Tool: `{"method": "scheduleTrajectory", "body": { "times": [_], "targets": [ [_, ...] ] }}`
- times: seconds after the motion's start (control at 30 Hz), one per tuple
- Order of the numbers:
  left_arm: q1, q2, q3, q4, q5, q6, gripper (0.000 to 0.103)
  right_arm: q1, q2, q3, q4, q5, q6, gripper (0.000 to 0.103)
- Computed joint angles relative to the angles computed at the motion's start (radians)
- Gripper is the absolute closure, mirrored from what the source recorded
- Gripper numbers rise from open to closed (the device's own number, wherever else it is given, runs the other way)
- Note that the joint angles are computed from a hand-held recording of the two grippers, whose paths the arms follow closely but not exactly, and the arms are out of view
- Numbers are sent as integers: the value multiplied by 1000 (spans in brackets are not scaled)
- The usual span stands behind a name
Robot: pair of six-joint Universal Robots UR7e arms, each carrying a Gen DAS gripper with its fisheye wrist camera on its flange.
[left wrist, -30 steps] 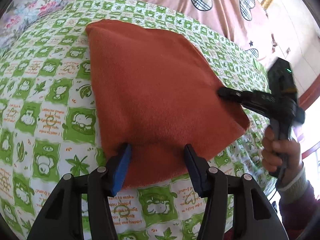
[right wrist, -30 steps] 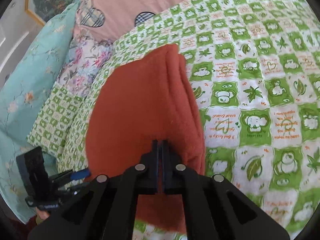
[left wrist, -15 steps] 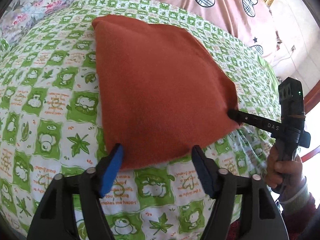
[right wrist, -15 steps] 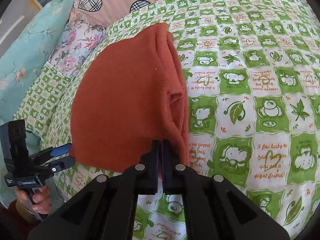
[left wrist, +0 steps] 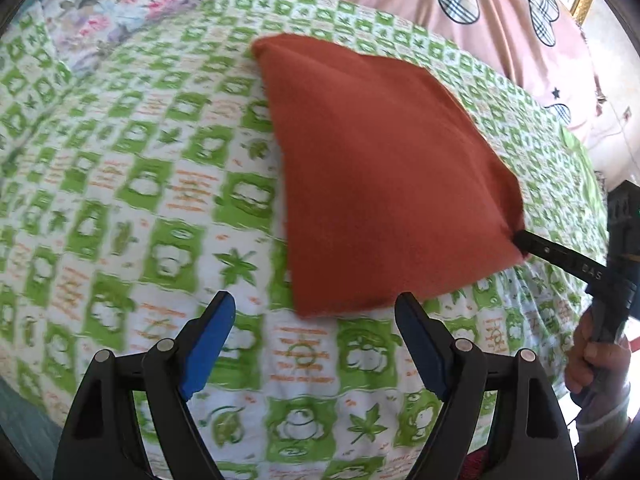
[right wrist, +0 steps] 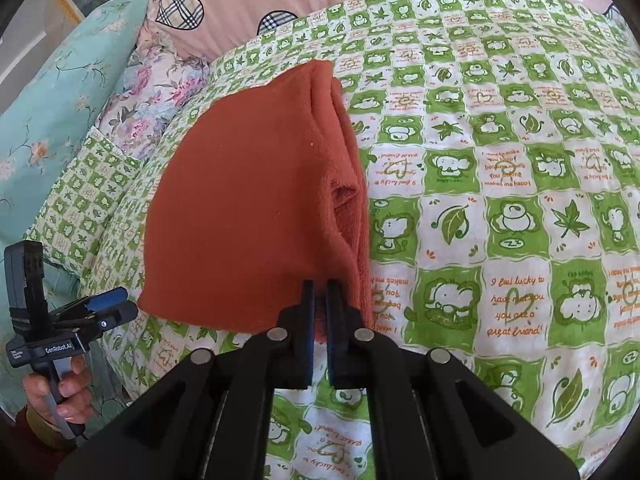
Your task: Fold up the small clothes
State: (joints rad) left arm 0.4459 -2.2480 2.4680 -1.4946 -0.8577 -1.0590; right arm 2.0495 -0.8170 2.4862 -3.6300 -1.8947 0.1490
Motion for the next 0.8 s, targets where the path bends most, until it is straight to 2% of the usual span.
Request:
{"method": "scheduleTrajectory", "body": {
  "times": [0.07, 0.13, 0.2, 0.47, 0.8],
  "targets": [
    [-23, 4, -17, 68, 19, -49, 20, 5, 2, -4, 0, -3, -1, 82],
    [-41, 16, -36, 134, 36, -99, 20, 13, 5, -6, -9, 0, -7, 67],
    [-46, 28, -50, 177, 47, -131, 20, 22, 7, -11, -5, -10, -18, 63],
    [-89, 6, -87, 333, 56, -233, 18, 47, 0, -27, 20, -38, -10, 57],
    [-71, 68, -110, 334, 121, -230, 17, 52, -24, -68, 71, -52, -45, 49]
  ]
}}
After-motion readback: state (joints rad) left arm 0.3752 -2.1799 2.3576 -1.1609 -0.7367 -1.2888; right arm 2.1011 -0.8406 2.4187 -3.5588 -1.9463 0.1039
